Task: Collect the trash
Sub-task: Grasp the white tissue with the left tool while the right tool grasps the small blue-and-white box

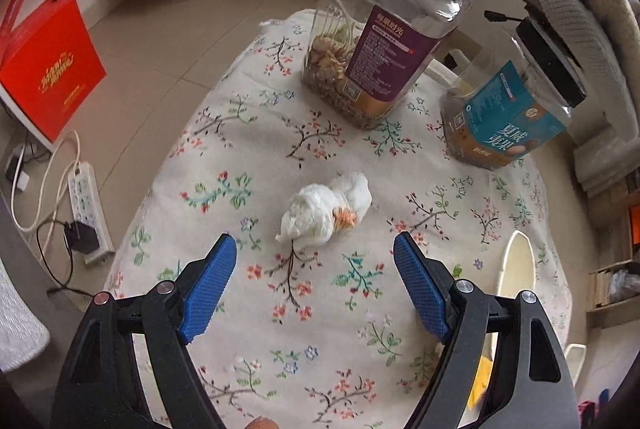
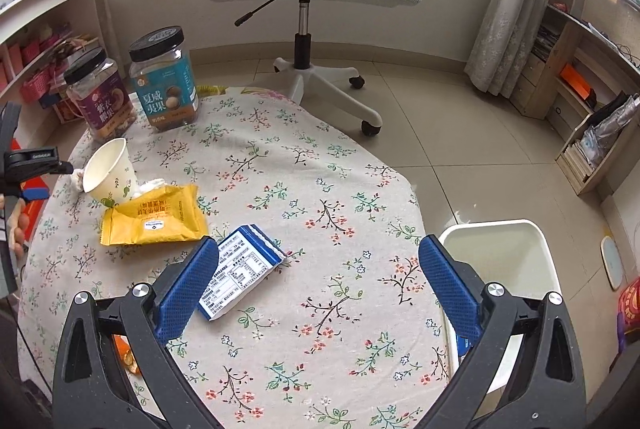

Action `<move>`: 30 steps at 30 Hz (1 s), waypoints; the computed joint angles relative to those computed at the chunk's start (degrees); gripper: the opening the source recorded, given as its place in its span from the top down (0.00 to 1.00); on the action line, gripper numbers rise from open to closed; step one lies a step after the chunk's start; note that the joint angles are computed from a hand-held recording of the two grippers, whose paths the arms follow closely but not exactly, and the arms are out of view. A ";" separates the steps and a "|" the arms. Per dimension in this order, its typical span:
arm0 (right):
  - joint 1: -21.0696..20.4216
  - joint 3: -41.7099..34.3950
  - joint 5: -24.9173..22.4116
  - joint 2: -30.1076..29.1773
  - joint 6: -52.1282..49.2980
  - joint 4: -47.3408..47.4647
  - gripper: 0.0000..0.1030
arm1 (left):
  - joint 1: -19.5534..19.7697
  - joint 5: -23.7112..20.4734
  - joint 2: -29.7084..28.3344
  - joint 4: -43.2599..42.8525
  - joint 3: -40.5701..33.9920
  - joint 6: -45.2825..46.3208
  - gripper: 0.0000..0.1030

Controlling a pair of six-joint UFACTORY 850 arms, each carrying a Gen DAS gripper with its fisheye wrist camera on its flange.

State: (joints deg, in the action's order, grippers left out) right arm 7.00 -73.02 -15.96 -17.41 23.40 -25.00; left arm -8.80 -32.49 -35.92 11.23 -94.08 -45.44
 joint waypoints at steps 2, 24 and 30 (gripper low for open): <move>0.17 -0.28 -0.68 -0.46 -1.21 0.35 0.07 | 0.31 -1.32 -2.34 -1.19 -2.87 4.19 0.23; -0.03 -12.48 -18.15 -14.15 -19.50 34.14 0.07 | -4.66 4.74 7.11 23.79 4.67 -8.62 0.62; 2.96 -16.94 -17.90 -19.06 -1.35 27.80 0.08 | -7.05 10.36 15.30 31.62 10.79 -20.02 0.62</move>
